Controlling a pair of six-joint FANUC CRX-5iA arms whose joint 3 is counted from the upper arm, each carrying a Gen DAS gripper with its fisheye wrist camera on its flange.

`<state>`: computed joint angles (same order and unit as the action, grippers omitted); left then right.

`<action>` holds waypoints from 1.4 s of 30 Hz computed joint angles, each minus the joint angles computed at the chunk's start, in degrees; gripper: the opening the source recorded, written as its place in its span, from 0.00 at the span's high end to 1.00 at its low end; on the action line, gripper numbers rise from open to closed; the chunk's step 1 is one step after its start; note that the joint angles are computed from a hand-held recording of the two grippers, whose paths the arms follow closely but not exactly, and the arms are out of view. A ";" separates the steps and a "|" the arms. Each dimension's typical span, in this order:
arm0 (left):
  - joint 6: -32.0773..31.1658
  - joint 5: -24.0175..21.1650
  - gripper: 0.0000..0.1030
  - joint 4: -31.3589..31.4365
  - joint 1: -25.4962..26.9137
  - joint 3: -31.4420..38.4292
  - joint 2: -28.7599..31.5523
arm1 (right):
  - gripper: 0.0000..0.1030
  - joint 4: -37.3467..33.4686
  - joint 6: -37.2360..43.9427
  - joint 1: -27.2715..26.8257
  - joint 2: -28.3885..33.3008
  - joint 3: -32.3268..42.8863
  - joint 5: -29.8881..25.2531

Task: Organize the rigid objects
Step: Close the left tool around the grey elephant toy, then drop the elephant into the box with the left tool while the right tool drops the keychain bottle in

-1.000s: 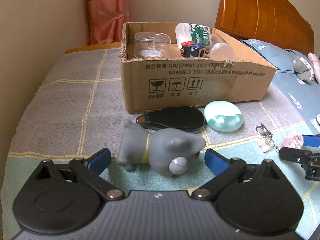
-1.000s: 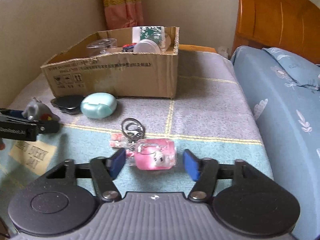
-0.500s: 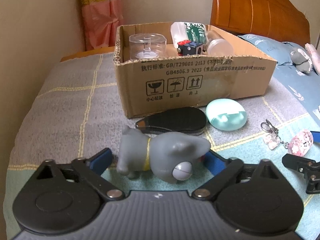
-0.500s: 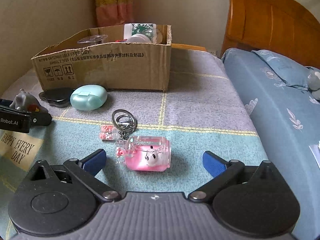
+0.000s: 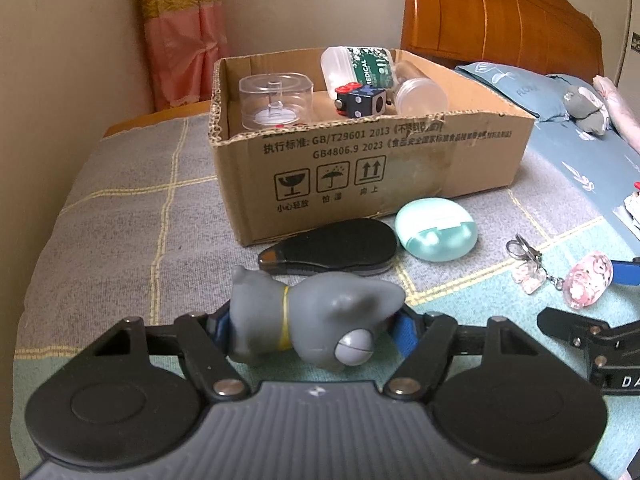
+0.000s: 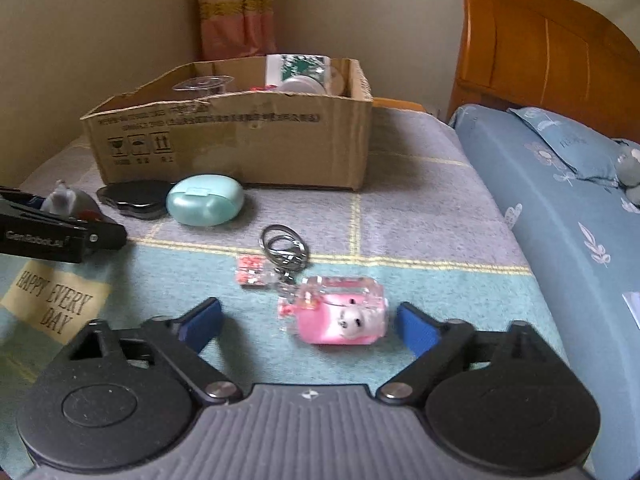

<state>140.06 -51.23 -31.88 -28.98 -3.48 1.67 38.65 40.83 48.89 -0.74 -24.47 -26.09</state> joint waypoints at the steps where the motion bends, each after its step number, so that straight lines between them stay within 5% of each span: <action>1: -0.14 0.08 0.30 0.09 0.06 -0.12 -0.09 | 0.18 -0.26 0.32 0.12 -0.08 0.14 -0.20; 8: -1.59 0.44 0.30 1.34 0.67 -0.43 -0.36 | 0.46 -0.96 0.33 0.50 0.10 1.57 -3.03; 15: -8.96 1.70 0.31 6.67 2.63 -1.21 -1.30 | 0.46 -8.33 7.89 0.30 0.29 4.74 -5.64; 29: -30.03 -0.94 0.31 19.98 6.32 1.63 -3.55 | 0.46 -29.86 40.61 -3.06 -0.65 17.14 -12.83; 42: -36.56 -2.11 0.31 21.14 8.88 11.45 0.70 | 0.46 -39.05 53.10 -6.28 1.71 28.38 -16.90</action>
